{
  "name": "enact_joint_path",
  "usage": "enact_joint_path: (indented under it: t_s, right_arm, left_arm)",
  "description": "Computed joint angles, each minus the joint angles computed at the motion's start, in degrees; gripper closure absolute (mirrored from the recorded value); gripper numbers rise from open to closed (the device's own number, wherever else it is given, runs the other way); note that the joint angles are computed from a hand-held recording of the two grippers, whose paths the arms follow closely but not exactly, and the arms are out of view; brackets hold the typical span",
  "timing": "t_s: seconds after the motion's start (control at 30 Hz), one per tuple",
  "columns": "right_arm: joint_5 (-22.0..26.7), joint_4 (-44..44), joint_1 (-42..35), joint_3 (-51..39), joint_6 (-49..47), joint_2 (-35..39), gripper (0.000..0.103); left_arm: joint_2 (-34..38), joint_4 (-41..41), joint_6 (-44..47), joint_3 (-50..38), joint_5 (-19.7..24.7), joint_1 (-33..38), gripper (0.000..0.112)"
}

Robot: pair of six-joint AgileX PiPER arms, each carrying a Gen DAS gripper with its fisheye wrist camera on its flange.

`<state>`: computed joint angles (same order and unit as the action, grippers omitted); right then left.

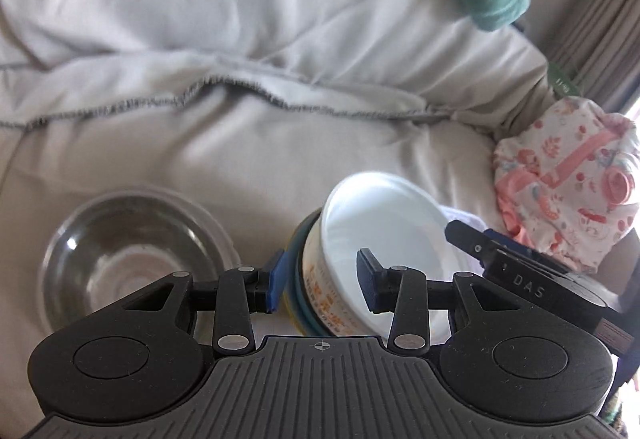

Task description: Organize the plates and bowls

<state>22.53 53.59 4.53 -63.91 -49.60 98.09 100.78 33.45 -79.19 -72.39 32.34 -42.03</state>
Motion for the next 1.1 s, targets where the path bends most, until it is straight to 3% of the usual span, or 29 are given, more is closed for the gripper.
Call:
enact_joint_path:
  t_s: [0.13, 0.27, 0.4, 0.53, 0.7, 0.93, 1.1]
  right_arm:
    - [6.80, 5.89, -2.86, -1.60, -4.27, 4.96, 0.040]
    - [9.14, 2.64, -2.72, -2.76, -1.66, 7.37, 0.042]
    - [15.29, -0.47, -4.25, -5.99, 2.91, 11.06, 0.041]
    - [20.19, -1.94, -5.69, -9.10, 7.00, 14.18, 0.042]
    - [21.19, -0.54, -6.51, -8.16, 5.47, 13.58, 0.046]
    - [26.36, -1.96, -5.56, -13.39, 9.98, 17.41, 0.051]
    - [25.06, -3.00, -4.67, -12.72, 10.82, 16.34, 0.050]
  left_arm:
    - [3.34, -4.27, 2.95, -0.70, -1.41, 2.33, 0.070]
    - [7.11, -6.60, 4.14, -2.25, -2.80, 3.75, 0.070]
    - [10.61, -13.68, 9.03, -4.39, -3.92, 5.38, 0.070]
    - [13.52, -13.96, 10.98, -8.50, -1.50, 4.56, 0.069]
    - [14.93, -12.62, 12.03, -9.66, -0.80, 4.16, 0.069]
    - [14.45, -13.04, 14.48, -6.70, -6.09, 5.35, 0.068]
    - [13.18, -16.52, 18.17, -3.33, -11.11, 6.79, 0.067]
